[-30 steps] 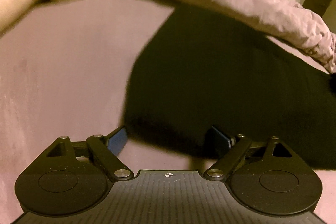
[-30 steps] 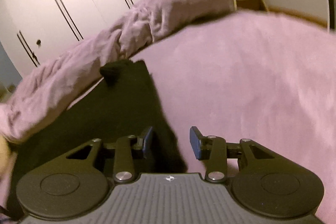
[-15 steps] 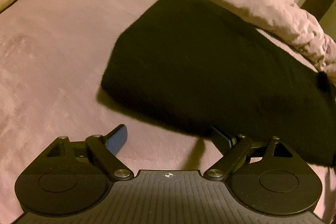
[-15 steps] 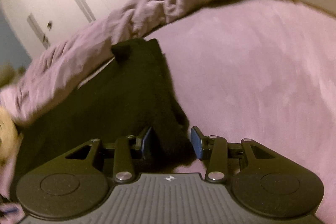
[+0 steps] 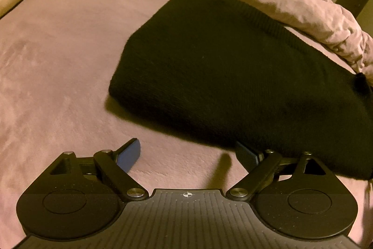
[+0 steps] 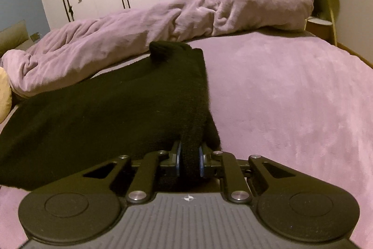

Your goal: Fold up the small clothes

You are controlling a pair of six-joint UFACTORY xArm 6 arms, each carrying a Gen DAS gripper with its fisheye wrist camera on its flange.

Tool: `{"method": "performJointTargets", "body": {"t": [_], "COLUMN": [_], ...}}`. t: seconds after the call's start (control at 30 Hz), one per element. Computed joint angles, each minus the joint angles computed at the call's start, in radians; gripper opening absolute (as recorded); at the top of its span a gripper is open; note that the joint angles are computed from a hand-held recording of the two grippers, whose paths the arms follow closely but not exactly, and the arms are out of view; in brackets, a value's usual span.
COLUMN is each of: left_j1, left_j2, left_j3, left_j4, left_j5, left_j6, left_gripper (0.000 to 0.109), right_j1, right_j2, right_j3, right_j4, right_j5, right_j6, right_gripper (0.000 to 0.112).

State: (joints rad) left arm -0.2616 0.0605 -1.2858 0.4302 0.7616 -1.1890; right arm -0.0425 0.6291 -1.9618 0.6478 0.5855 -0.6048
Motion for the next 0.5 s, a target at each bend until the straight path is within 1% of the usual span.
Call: {"method": "performJointTargets", "body": {"t": [0.07,0.1,0.27,0.33,0.4,0.5], "left_j1": [-0.002,-0.002,-0.007,-0.008,-0.009,-0.006], "left_j2": [0.005,0.007,0.016,0.017,0.018,0.011], "left_j3": [-0.006,-0.008,-0.02,-0.024,-0.027,-0.023], "left_j4": [0.001,0.002,0.003,0.001,-0.001,-0.001], "left_j5": [0.006,0.009,0.022,0.026,0.029,0.025], "left_j6": [0.008,0.009,0.006,0.007,0.013,0.013], "left_gripper": [0.093,0.093,0.093,0.093,0.093,0.093], "right_j1": [-0.003,-0.005,-0.01,-0.01,-0.001,0.02], "right_j2": [0.0,0.007,0.043,0.05,0.035,-0.021], "right_j3": [-0.006,-0.019,-0.086,-0.099,-0.074,0.022], "right_j4": [0.021,0.029,0.018,0.012,-0.013,-0.056], "right_j5": [0.017,0.032,0.106,0.119,0.091,-0.025], "right_j6": [-0.011,-0.011,-0.003,0.002,-0.017,-0.069], "right_gripper": [0.015,0.017,0.018,0.017,0.011,0.01]}}
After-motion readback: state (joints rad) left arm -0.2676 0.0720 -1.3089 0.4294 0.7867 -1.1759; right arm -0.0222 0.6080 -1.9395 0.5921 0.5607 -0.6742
